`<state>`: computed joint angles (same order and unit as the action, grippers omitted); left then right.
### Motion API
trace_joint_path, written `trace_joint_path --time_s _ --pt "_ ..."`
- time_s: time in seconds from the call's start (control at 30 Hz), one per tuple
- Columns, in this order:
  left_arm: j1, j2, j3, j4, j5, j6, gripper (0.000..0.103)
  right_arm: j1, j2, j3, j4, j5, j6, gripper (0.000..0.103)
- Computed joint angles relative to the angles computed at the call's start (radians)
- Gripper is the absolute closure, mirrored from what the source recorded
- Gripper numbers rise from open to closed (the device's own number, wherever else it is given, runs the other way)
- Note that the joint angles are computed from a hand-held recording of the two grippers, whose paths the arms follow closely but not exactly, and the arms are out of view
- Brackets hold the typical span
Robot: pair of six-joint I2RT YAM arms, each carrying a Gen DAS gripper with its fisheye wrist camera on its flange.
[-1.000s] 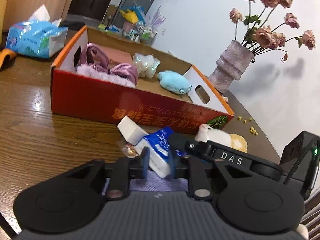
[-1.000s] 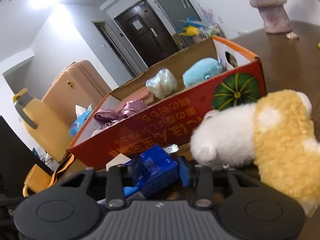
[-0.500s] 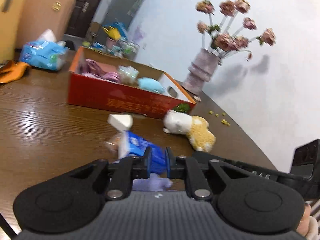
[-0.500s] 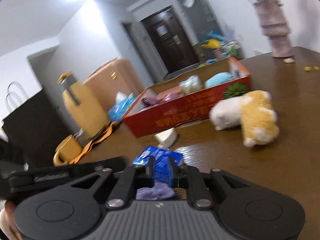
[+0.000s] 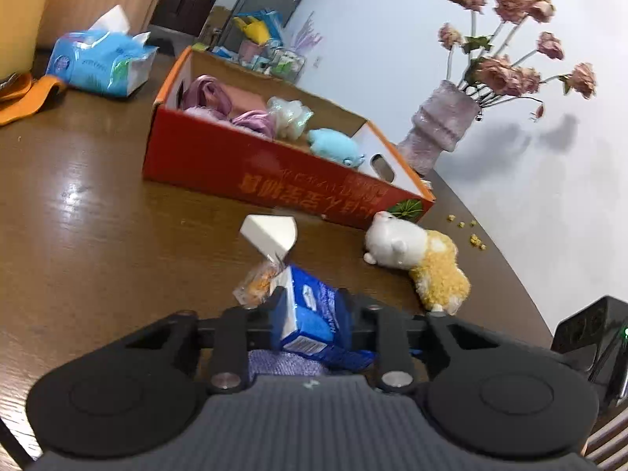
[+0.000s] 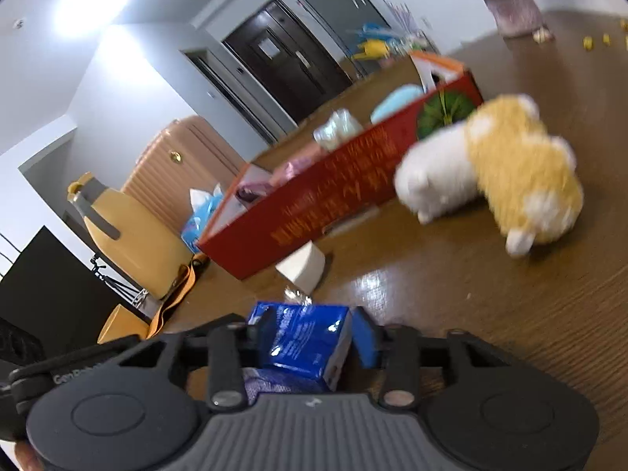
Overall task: Organize soft objects
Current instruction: 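Carry the blue carton into the cardboard box and open the right gripper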
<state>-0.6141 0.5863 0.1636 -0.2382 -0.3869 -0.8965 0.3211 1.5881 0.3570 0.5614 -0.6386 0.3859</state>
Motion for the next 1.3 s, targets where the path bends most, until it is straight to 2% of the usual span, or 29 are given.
trace_joint_path --time_s 0.03,0.1,0.2,0.27,0.37,0.43,0.53,0.63,0.73,0.83,0.93,1.03,1.1,1.2,1.3 --pt "-0.019 0.000 0.002 -0.006 -0.025 -0.003 0.082 0.004 -0.013 -0.005 -0.009 0.017 -0.001 0.078" --pt "-0.057 -0.040 0.015 -0.054 -0.053 -0.024 0.083 -0.019 -0.063 -0.022 -0.035 0.002 -0.007 0.085" --pt "-0.202 -0.130 0.048 -0.135 -0.151 -0.073 0.083 -0.102 -0.223 -0.069 -0.129 -0.073 -0.070 0.085" --pt "-0.370 -0.068 0.081 -0.158 -0.274 -0.174 0.083 -0.160 -0.354 -0.082 -0.289 -0.098 -0.175 0.085" --pt "-0.550 0.145 0.120 -0.124 -0.367 -0.344 0.083 -0.239 -0.505 -0.107 -0.508 -0.085 -0.361 0.085" --pt "-0.618 0.271 0.135 -0.070 -0.378 -0.426 0.083 -0.296 -0.572 -0.127 -0.600 -0.082 -0.436 0.085" --pt "-0.667 0.411 0.163 -0.016 -0.365 -0.457 0.083 -0.387 -0.635 -0.145 -0.686 -0.106 -0.529 0.085" --pt "-0.671 0.476 0.162 0.041 -0.330 -0.453 0.082 -0.443 -0.660 -0.150 -0.742 -0.123 -0.620 0.084" --pt "-0.684 0.482 0.172 0.008 -0.356 -0.484 0.075 -0.523 -0.640 -0.135 -0.811 -0.209 -0.714 0.082" --pt "-0.673 0.495 0.186 -0.002 -0.361 -0.472 0.075 -0.543 -0.622 -0.140 -0.816 -0.228 -0.748 0.077" --pt "-0.641 0.509 0.180 0.028 -0.320 -0.459 0.075 -0.557 -0.575 -0.142 -0.776 -0.218 -0.748 0.074" --pt "-0.627 0.513 0.166 0.077 -0.283 -0.439 0.080 -0.569 -0.453 -0.113 -0.762 -0.240 -0.778 0.075" --pt "-0.614 0.504 0.168 0.075 -0.266 -0.441 0.084 -0.586 -0.414 -0.089 -0.788 -0.269 -0.793 0.080" --pt "-0.574 0.432 0.185 0.052 -0.236 -0.401 0.086 -0.583 -0.478 -0.069 -0.783 -0.286 -0.733 0.082" --pt "-0.468 0.362 0.239 0.025 -0.217 -0.246 0.086 -0.504 -0.520 -0.012 -0.680 -0.278 -0.596 0.083"
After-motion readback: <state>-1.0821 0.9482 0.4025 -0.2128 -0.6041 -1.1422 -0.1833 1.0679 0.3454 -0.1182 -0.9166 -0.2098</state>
